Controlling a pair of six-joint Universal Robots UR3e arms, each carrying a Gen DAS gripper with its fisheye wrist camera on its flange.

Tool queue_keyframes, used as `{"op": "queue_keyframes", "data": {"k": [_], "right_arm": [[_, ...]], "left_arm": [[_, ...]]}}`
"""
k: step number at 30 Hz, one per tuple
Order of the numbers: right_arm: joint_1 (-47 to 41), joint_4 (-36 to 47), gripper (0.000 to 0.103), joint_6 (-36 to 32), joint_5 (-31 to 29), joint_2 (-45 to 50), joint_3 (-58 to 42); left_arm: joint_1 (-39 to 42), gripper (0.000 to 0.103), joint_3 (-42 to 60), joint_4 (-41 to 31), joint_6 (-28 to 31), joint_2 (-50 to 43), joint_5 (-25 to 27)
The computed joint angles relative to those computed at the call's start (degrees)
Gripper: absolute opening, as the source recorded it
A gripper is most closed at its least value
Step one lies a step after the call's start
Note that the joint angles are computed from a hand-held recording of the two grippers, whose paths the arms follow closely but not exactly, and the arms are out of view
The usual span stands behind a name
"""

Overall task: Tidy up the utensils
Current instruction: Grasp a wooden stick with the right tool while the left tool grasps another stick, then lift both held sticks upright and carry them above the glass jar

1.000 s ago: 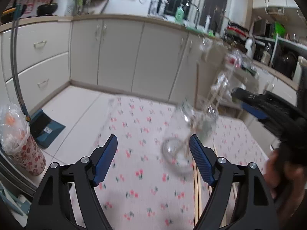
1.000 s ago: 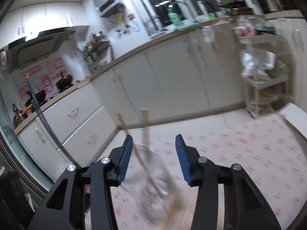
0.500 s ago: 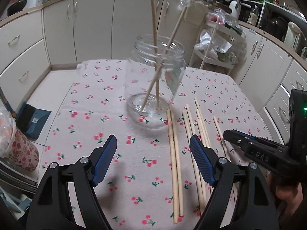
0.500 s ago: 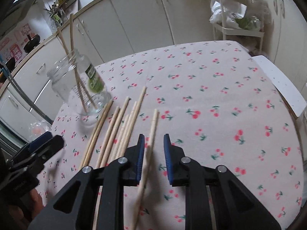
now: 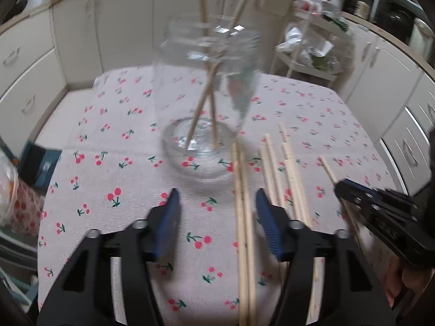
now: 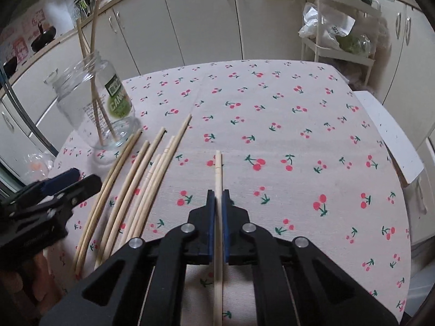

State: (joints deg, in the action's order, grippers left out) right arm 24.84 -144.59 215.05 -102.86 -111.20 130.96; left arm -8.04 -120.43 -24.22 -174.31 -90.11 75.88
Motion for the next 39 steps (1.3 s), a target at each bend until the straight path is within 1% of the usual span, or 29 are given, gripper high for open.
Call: {"op": "queue_keyframes", "data": {"k": [3, 4, 11, 12, 13, 14, 15, 16, 17, 20, 21, 22, 24, 28, 31, 32, 33, 34, 35, 36, 37, 39], "right_arm": [[-1.1, -0.8, 0.006, -0.2, 1.4, -1.2, 1.2], [-1.6, -1.1, 0.006, -0.5, 2.0, -1.7, 1.6], [-1.9, -1.8, 0.006, -1.0, 2.6, -2.6, 2.6], [-1.8, -1.9, 0.006, -1.1, 2.4, -2.5, 2.6], [-1.4, -1.9, 0.006, -1.1, 2.0, -2.3, 2.4], [-1.3, -1.9, 0.006, -1.2, 1.9, -2.3, 2.4], [-1.5, -1.7, 0.006, -1.6, 2.7, -2.6, 2.4], [-1.4, -1.8, 0.006, -1.7, 3.0, -2.5, 2.5], [-1.2, -1.8, 0.006, -1.9, 3.1, -2.4, 2.4], [-2.4, -0.9, 0.006, -2.4, 5.2, -3.5, 2.5], [-2.5, -0.6, 0.006, -2.4, 5.1, -3.4, 2.3], [-2.7, -0.4, 0.006, -2.4, 5.1, -3.4, 2.1], [-3.6, -0.5, 0.006, -2.9, 5.8, -3.2, 2.0], [-3.1, -0.2, 0.007, -3.9, 4.4, -0.4, -0.2], [-2.8, 0.0, 0.008, -4.8, 3.3, 1.4, -1.5], [-2.4, 0.3, 0.008, -5.4, 2.6, 2.2, -2.2], [-1.7, 0.4, 0.008, -5.8, 1.7, 3.1, -2.9], [-0.9, 0.6, 0.007, -5.9, 0.7, 4.0, -3.6], [0.0, 0.8, 0.007, -5.9, -0.4, 4.7, -4.1], [0.5, 0.5, 0.007, -5.6, -1.0, 5.0, -4.1], [0.3, -0.1, 0.006, -5.4, -0.7, 4.6, -3.5], [-1.5, -0.9, 0.006, -5.1, 1.5, 2.6, -1.8]], "left_arm": [[-1.0, 0.046, 1.8, 0.1, -0.6, -2.1, 2.0], [-2.0, 0.046, 3.1, 0.1, -0.7, -3.2, 3.5], [-6.5, 0.046, 8.6, -0.7, -1.4, -8.0, 9.1], [-7.4, 0.044, 9.2, -0.6, -1.3, -8.5, 10.4], [-8.0, 0.041, 9.6, -0.5, -1.4, -8.9, 11.6], [-8.2, 0.032, 9.5, -0.4, -1.3, -8.9, 12.2], [-8.0, 0.02, 9.4, -1.1, -1.0, -8.4, 11.9], [-7.9, 0.013, 9.6, -2.2, -0.9, -7.9, 11.7], [-7.3, 0.008, 9.3, -3.3, -0.6, -7.1, 10.5], [-5.0, 0.006, 7.6, -7.9, 0.5, -3.3, 7.5], [-3.9, 0.005, 7.2, -10.4, 1.1, -1.7, 5.8], [-3.5, 0.005, 6.9, -11.4, 1.8, -1.0, 5.2], [-3.5, 0.005, 7.3, -12.6, 3.5, -0.8, 5.6], [-5.3, 0.006, 10.9, -12.3, 3.5, -4.3, 8.2], [-6.7, 0.015, 13.2, -11.1, 2.8, -7.0, 10.4], [-7.0, 0.023, 14.0, -11.0, 2.6, -7.9, 10.7], [-7.2, 0.025, 14.6, -10.7, 2.7, -8.6, 10.9], [-7.2, 0.025, 14.8, -10.4, 2.9, -8.9, 10.9], [-7.3, 0.023, 15.1, -10.3, 3.1, -9.2, 10.9], [-7.0, 0.011, 15.1, -10.7, 4.0, -9.1, 9.5], [-6.8, 0.005, 15.2, -11.2, 4.3, -8.8, 8.9], [-6.2, 0.005, 14.6, -11.9, 4.8, -7.9, 7.6]]}}
